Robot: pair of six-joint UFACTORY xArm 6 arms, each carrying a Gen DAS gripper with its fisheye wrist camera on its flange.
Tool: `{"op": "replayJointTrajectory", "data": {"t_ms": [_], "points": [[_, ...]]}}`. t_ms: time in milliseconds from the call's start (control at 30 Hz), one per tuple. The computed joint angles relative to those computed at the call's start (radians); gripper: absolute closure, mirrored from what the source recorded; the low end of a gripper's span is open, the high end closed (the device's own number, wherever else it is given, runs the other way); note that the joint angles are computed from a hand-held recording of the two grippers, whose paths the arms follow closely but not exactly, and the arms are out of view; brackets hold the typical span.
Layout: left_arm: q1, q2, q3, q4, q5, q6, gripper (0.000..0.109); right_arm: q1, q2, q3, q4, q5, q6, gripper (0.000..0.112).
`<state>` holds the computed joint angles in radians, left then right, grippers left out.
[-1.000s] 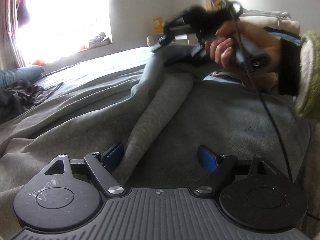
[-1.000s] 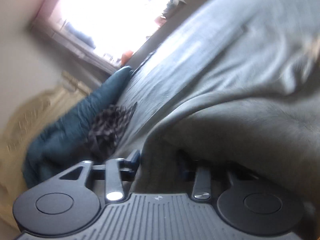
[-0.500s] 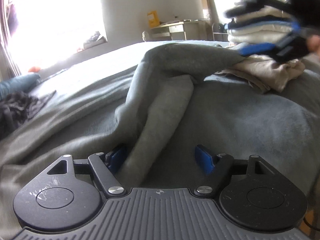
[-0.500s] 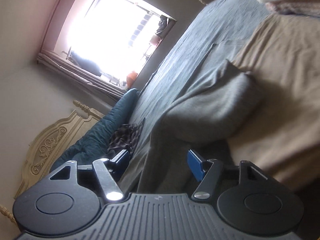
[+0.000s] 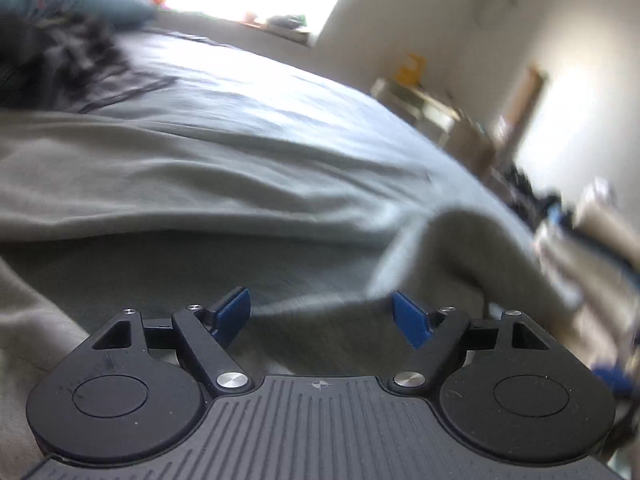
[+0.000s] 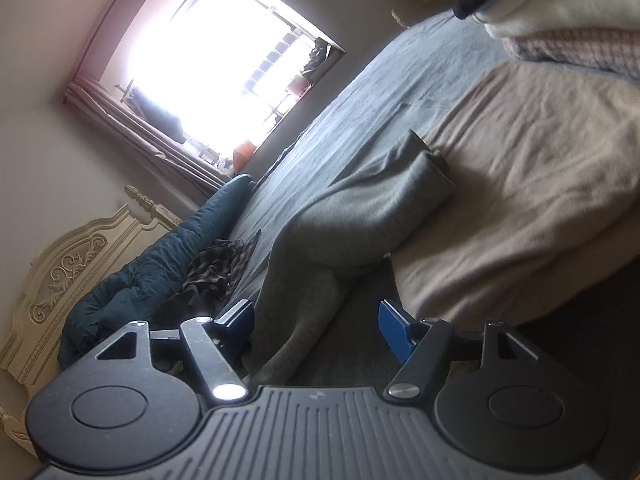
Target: Fold clothes
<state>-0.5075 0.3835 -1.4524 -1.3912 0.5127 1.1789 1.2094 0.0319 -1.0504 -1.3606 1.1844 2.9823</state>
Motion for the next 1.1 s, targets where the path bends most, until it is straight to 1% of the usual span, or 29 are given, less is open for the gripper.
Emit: {"op": "replayJointTrajectory", "data": {"t_ms": [67, 167, 233, 333, 367, 400, 433, 467, 533, 567, 600, 633, 667, 700, 733, 767, 833, 867, 933, 1033, 1100], "points": [[0.011, -0.046, 0.042, -0.066, -0.008, 0.056, 0.029, 0.005, 0.007, -0.007, 0.015, 0.004, -0.012, 0.040], [-0.003, -0.150, 0.142, -0.151, -0.022, 0.238, 0.028, 0.010, -0.001, -0.014, 0.051, 0.051, -0.075, 0.040], [-0.021, -0.221, 0.220, -0.179, -0.011, 0.385, 0.027, 0.009, -0.016, -0.016, 0.087, 0.096, -0.141, 0.040], [-0.071, -0.295, 0.324, -0.181, -0.016, 0.586, 0.027, -0.013, -0.021, -0.045, 0.162, 0.167, -0.314, 0.040], [-0.095, -0.311, 0.352, -0.192, -0.038, 0.658, 0.027, -0.030, -0.023, -0.050, 0.181, 0.172, -0.370, 0.040], [-0.124, -0.315, 0.369, -0.219, -0.081, 0.729, 0.027, -0.049, -0.025, -0.056, 0.200, 0.176, -0.426, 0.040], [-0.152, -0.310, 0.377, -0.243, -0.129, 0.785, 0.028, -0.071, -0.026, -0.058, 0.221, 0.173, -0.482, 0.040], [-0.174, -0.301, 0.377, -0.254, -0.167, 0.813, 0.029, -0.094, -0.028, -0.055, 0.238, 0.159, -0.521, 0.040], [-0.196, -0.271, 0.364, -0.229, -0.207, 0.778, 0.031, -0.144, -0.035, -0.042, 0.267, 0.111, -0.591, 0.040], [-0.196, -0.260, 0.357, -0.211, -0.209, 0.739, 0.033, -0.164, -0.038, -0.036, 0.273, 0.077, -0.618, 0.041], [-0.195, -0.250, 0.349, -0.195, -0.213, 0.701, 0.038, -0.183, -0.039, -0.031, 0.278, 0.044, -0.645, 0.044], [-0.195, -0.239, 0.339, -0.179, -0.220, 0.666, 0.045, -0.201, -0.040, -0.027, 0.284, 0.011, -0.672, 0.047], [-0.194, -0.230, 0.329, -0.168, -0.229, 0.637, 0.049, -0.205, -0.038, -0.031, 0.283, 0.004, -0.692, 0.062], [-0.192, -0.221, 0.318, -0.159, -0.239, 0.612, 0.054, -0.205, -0.036, -0.037, 0.281, 0.004, -0.709, 0.082], [-0.189, -0.210, 0.304, -0.142, -0.247, 0.580, 0.058, -0.197, -0.045, -0.038, 0.265, 0.007, -0.700, 0.093], [-0.184, -0.203, 0.293, -0.123, -0.248, 0.547, 0.061, -0.187, -0.057, -0.037, 0.245, 0.011, -0.684, 0.099], [-0.167, -0.197, 0.279, -0.073, -0.228, 0.470, 0.069, -0.161, -0.091, -0.033, 0.197, 0.020, -0.642, 0.103], [-0.153, -0.197, 0.275, -0.037, -0.206, 0.417, 0.071, -0.144, -0.110, -0.034, 0.162, 0.025, -0.623, 0.104], [-0.121, -0.206, 0.267, 0.012, -0.156, 0.336, 0.083, -0.111, -0.143, -0.040, 0.090, 0.035, -0.590, 0.105], [-0.053, -0.229, 0.252, 0.042, -0.037, 0.264, 0.090, -0.049, -0.173, -0.078, 0.011, 0.088, -0.577, 0.105], [0.008, -0.239, 0.230, 0.037, 0.086, 0.228, 0.090, -0.009, -0.196, -0.095, -0.030, 0.117, -0.576, 0.105]]}}
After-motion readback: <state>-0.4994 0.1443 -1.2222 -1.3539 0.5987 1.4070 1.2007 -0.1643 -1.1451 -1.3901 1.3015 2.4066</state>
